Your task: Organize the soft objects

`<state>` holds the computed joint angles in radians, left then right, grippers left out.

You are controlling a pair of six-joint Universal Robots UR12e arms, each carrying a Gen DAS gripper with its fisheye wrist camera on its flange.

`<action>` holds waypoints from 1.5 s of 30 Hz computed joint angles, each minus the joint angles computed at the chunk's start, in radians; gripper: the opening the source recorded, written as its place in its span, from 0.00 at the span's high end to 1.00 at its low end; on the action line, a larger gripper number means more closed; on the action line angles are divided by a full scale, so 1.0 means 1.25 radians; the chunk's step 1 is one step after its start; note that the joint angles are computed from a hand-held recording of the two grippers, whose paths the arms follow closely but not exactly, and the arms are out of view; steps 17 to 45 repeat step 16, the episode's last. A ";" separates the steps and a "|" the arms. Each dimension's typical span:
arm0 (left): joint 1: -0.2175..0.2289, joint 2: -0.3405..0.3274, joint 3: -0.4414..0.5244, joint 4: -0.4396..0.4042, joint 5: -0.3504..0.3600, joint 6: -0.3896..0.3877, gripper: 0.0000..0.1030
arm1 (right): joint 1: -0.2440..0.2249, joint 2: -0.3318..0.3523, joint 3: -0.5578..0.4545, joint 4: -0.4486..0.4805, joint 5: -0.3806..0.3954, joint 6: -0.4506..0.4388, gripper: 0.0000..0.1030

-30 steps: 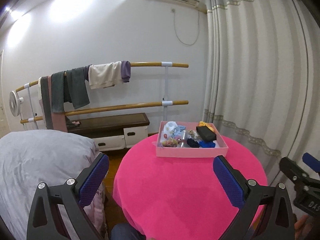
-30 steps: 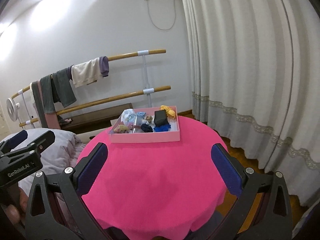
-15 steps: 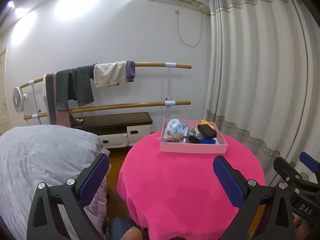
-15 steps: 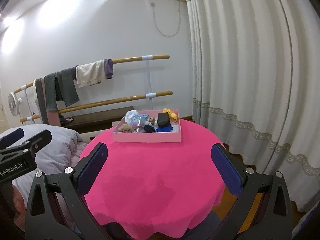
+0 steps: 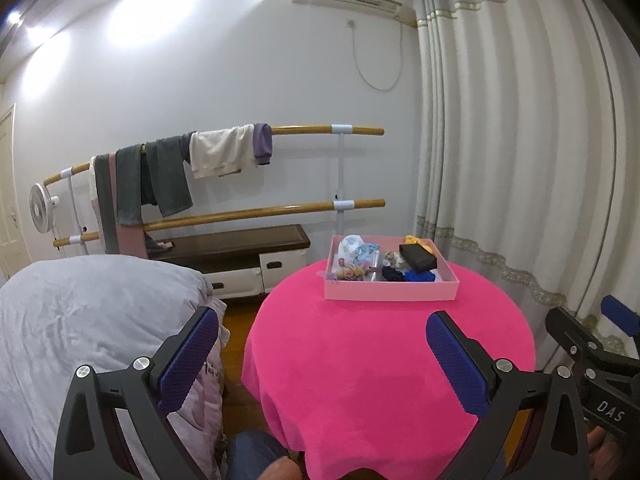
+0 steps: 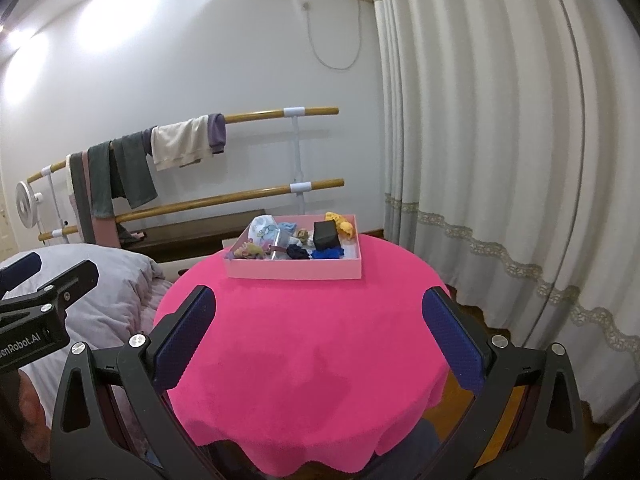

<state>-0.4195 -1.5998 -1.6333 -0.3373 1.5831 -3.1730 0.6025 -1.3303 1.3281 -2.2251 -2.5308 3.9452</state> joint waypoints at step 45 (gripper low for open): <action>0.015 0.008 -0.015 0.013 -0.044 -0.025 0.00 | 0.001 -0.004 0.004 -0.003 0.006 -0.002 0.00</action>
